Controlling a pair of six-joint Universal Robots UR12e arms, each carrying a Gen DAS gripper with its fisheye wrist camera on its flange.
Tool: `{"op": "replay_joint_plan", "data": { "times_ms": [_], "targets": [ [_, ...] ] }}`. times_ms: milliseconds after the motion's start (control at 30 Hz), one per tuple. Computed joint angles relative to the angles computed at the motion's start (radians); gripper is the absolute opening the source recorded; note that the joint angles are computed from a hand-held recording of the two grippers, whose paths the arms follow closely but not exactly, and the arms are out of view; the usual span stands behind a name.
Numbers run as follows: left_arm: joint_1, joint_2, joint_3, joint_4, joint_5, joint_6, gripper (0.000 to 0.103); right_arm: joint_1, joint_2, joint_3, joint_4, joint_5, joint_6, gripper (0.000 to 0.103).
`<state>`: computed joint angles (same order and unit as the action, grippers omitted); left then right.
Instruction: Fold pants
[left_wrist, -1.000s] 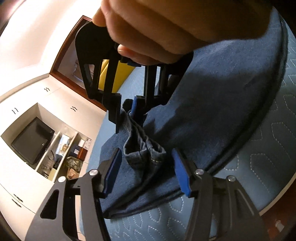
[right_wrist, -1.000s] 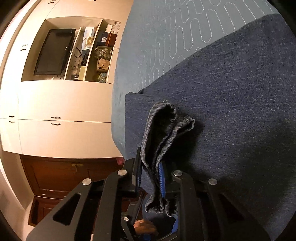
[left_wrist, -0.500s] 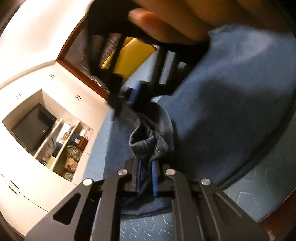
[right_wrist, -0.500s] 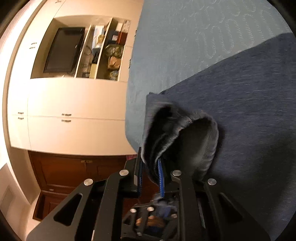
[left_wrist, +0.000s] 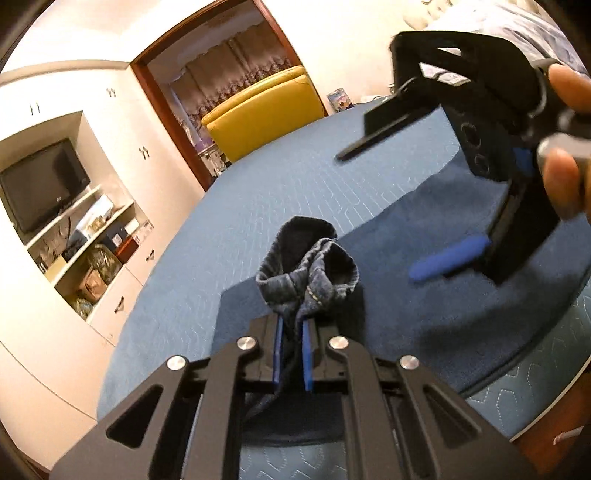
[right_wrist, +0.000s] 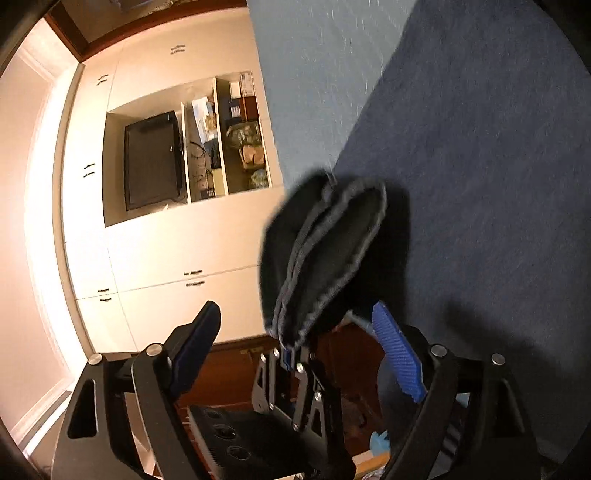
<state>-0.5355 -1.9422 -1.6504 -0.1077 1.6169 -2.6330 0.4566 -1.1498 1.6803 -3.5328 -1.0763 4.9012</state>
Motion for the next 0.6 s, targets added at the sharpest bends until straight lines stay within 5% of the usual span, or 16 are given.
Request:
{"op": "replay_joint_plan", "data": {
  "times_ms": [167, 333, 433, 500, 600],
  "targets": [
    [0.000, 0.010, 0.003, -0.042, -0.034, 0.010, 0.008, 0.020, 0.092, -0.115, -0.096, 0.028, 0.035, 0.085],
    [-0.007, 0.026, -0.038, -0.016, -0.033, 0.105, 0.008, 0.018, 0.116, -0.142, -0.059, 0.018, 0.012, 0.085],
    [-0.024, 0.018, -0.069, 0.060, 0.012, 0.206, 0.008, 0.006, 0.090, -0.135, 0.049, 0.026, -0.101, 0.065],
    [-0.041, 0.006, -0.082, 0.123, 0.053, 0.284, 0.008, 0.001, 0.057, -0.125, 0.204, 0.039, -0.243, 0.041],
    [-0.056, -0.011, -0.089, 0.185, 0.083, 0.345, 0.008, -0.001, 0.016, -0.113, 0.390, 0.016, -0.401, 0.027]
  ]
}}
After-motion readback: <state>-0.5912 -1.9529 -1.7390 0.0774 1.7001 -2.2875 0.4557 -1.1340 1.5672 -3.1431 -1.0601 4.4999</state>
